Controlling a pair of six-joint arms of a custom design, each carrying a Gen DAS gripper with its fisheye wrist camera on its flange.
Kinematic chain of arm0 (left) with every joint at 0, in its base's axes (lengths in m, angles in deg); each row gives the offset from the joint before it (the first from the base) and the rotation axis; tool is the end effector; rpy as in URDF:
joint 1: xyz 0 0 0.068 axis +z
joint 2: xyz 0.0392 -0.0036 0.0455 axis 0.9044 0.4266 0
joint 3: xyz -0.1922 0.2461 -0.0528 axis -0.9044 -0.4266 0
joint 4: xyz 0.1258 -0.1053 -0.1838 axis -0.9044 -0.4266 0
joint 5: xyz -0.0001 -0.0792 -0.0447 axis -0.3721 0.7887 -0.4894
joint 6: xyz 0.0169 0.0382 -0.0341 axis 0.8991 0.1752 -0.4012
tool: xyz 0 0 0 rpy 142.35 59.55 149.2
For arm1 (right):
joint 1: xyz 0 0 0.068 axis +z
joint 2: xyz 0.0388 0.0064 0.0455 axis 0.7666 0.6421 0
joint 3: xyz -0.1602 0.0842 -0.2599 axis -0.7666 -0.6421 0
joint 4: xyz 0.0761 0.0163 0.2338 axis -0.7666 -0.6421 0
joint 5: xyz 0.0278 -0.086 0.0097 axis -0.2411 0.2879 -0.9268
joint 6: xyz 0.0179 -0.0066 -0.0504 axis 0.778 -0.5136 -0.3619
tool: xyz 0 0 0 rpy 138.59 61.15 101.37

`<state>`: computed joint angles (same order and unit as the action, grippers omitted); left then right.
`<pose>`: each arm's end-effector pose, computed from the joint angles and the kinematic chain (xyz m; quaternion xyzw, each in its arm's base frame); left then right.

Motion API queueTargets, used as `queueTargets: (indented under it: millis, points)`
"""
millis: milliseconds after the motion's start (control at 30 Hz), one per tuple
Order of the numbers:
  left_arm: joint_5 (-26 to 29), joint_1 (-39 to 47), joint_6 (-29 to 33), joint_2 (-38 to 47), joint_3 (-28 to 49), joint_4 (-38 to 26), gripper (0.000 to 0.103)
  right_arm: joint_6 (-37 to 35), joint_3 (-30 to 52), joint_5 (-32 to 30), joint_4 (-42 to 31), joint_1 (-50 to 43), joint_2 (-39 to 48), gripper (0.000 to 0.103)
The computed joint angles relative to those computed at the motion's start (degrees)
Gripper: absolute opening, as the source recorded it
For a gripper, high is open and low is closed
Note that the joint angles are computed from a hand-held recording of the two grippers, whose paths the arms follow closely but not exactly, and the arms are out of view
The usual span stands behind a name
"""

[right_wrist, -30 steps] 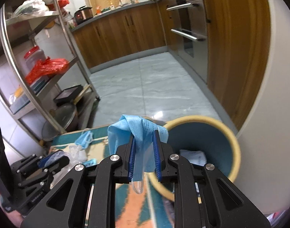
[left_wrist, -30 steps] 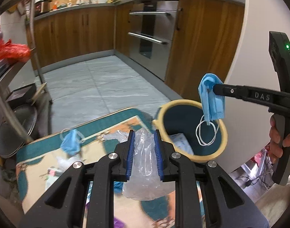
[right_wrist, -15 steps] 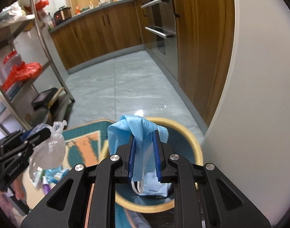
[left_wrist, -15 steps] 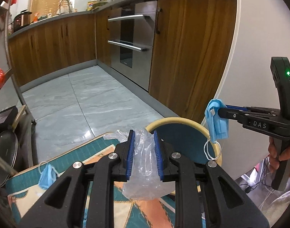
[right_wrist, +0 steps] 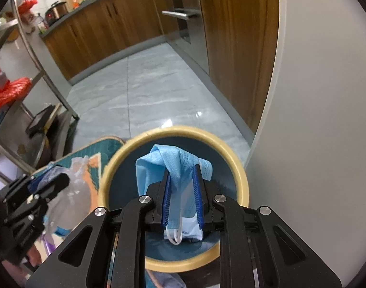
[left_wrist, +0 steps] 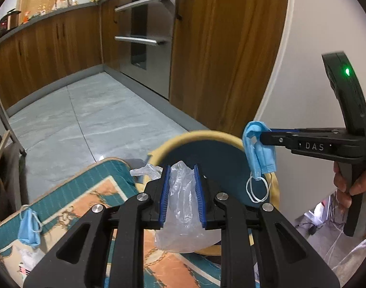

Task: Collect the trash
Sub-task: 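Carry the mask and plastic bag over the teal bin and open both grippers, then move both open grippers back over the cushion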

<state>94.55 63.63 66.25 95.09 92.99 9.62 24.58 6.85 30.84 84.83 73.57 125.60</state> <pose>0.1985 -0.0226 0.1490 0.3156 0.8603 -0.1824 0.3565 0.1451 0.0529 0.1668 0.1618 0.9345 0.0395 0.3144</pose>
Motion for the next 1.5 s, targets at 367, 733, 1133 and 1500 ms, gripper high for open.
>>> queueTargets:
  millis: [367, 733, 1133, 1500]
  points:
    - [-3.82, -5.28, -3.08, 7.88, -1.8, 8.5, 0.022, -1.64, 1.18, 6.09, -0.36, 7.7, 8.56, 0.019]
    - [-2.97, -5.03, -2.05, 5.86, -3.11, 10.46, 0.055, -1.17, 0.41, 4.75, -1.12, 3.96, 6.12, 0.04]
    - [2.01, 6.18, 5.96, -3.89, -1.85, -1.25, 0.073, 5.74, 5.53, 10.13, -12.43, 10.39, -0.16, 0.07]
    - [16.72, 31.11, 27.31, -14.44, 8.74, -31.57, 0.087, 19.3, 13.98, 21.42, -26.37, 27.19, -3.92, 0.095]
